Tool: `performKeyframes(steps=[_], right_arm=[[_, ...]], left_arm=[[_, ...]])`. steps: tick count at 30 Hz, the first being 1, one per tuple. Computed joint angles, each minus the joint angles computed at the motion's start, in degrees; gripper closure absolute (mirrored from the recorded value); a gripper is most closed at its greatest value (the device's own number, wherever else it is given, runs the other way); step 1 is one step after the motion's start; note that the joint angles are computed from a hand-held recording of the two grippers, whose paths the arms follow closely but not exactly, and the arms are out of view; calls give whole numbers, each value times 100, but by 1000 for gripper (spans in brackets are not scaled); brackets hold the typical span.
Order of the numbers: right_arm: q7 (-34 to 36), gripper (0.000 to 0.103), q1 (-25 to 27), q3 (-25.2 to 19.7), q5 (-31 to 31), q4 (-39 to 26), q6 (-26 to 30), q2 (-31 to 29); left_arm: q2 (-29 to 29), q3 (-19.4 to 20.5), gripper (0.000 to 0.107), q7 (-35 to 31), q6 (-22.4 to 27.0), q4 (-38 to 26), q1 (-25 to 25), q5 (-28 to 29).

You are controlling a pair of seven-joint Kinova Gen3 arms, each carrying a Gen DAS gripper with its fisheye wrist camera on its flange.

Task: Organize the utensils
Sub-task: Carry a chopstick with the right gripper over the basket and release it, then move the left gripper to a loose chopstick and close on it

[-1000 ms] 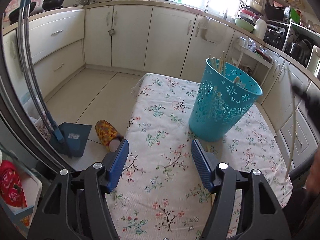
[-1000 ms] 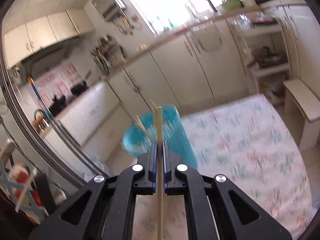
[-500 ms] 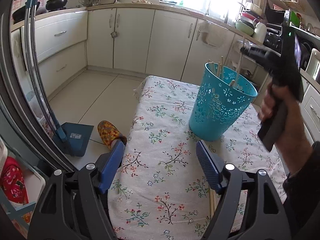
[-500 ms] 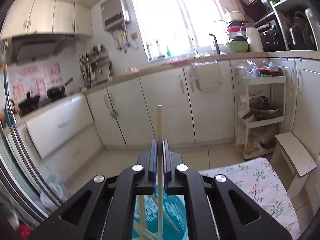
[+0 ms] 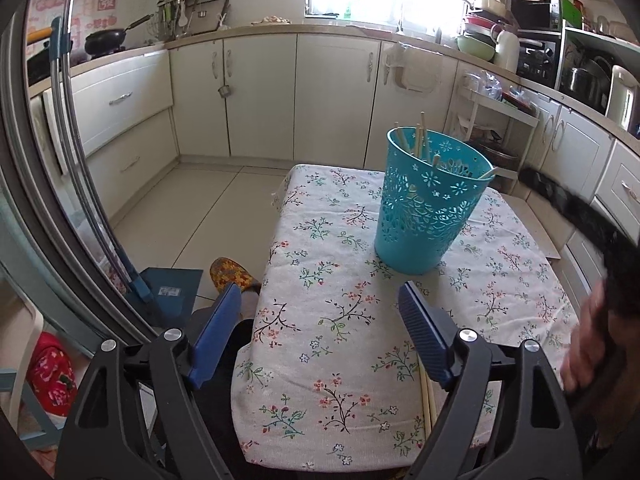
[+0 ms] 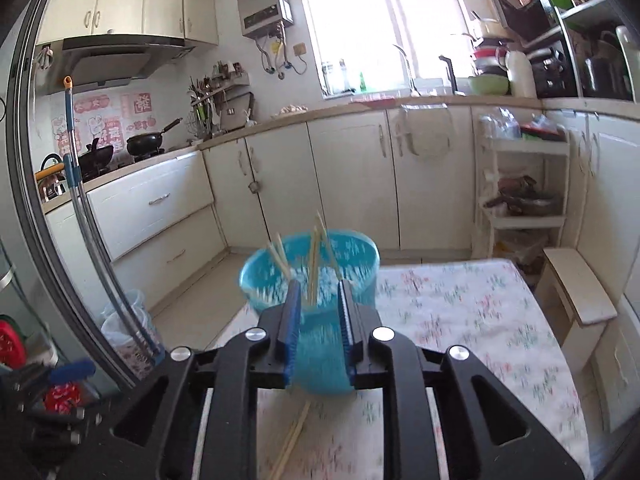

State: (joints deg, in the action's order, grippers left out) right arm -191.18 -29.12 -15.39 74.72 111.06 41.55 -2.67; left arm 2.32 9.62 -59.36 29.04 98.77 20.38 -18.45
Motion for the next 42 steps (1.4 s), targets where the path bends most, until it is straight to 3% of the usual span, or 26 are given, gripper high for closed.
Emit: performKeyframes(steps=[9, 19, 32, 40, 42], right_arm=[[298, 82, -277, -332, -1282, 315, 378, -137], [1323, 83, -190, 139, -2646, -6, -353, 516], [2212, 85, -454, 808, -3200, -834, -264, 1385], [2498, 86, -620, 1014, -3334, -923, -210, 1490], [2626, 93, -702, 1010, -3296, -1032, 5, 1561]], left_arm=[[-266, 130, 27, 13, -15, 172, -9, -161], [-395, 158, 25, -146, 129, 342, -219, 53], [-331, 10, 25, -581, 239, 465, -467, 582], [-178, -50, 25, -697, 295, 395, -513, 790], [-141, -49, 25, -705, 312, 374, -486, 788]])
